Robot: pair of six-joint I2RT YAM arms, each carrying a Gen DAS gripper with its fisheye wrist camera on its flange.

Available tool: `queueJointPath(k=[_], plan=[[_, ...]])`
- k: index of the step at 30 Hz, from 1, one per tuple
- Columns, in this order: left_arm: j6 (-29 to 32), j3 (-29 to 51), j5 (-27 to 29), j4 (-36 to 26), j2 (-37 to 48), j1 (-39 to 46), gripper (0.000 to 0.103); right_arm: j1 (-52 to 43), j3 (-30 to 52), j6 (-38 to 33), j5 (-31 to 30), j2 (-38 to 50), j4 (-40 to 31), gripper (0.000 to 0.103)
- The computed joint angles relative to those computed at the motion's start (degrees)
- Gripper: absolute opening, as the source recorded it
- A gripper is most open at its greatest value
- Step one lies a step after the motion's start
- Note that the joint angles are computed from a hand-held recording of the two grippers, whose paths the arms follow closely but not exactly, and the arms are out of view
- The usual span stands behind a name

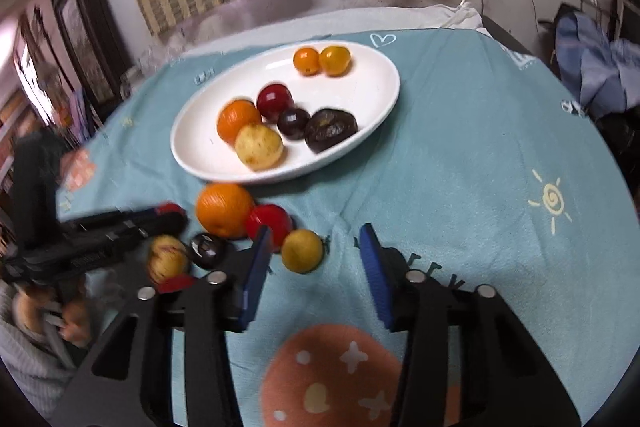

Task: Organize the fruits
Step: 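Grasp a red plum with the left tool while the right tool grasps a small yellow fruit, then carry the red plum and yellow fruit over the white plate and open both tools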

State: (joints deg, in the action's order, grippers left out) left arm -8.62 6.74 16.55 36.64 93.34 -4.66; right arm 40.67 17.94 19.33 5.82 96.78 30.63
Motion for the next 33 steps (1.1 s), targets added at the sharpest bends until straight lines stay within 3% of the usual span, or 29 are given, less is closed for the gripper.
queueJointPath(k=[4,10,14,25,28,33], plan=[[0.2,-1.3,-6.1,0.2,-2.4,-4.0,0.028,2.6,1.5,-1.5,2.7,3.7,0.0,0.042],[1.2,-1.7,-9.7,0.0,-3.3,-6.1,0.028,2.2,2.4,-2.3,2.6,6.7,1.7,0.035],[1.5,-2.0,-10.0,0.4,-3.4,-6.0,0.028,3.2,2.9,-2.9,3.2,7.9,2.3,0.028],[1.3,-3.3,-8.6,-0.2,-6.7,-4.6,0.028,-0.9,-0.4,-1.9,0.5,2.4,4.4,0.026],[1.5,-3.6,-7.3,-3.2,-11.5,-3.3,0.028,-3.1,-1.8,-1.4,-1.0,-0.5,4.8,0.026],[0.7,0.5,-7.4,-15.2,-23.3,-2.2,0.028,-7.3,-0.7,-0.3,-5.4,-7.0,1.0,0.026]])
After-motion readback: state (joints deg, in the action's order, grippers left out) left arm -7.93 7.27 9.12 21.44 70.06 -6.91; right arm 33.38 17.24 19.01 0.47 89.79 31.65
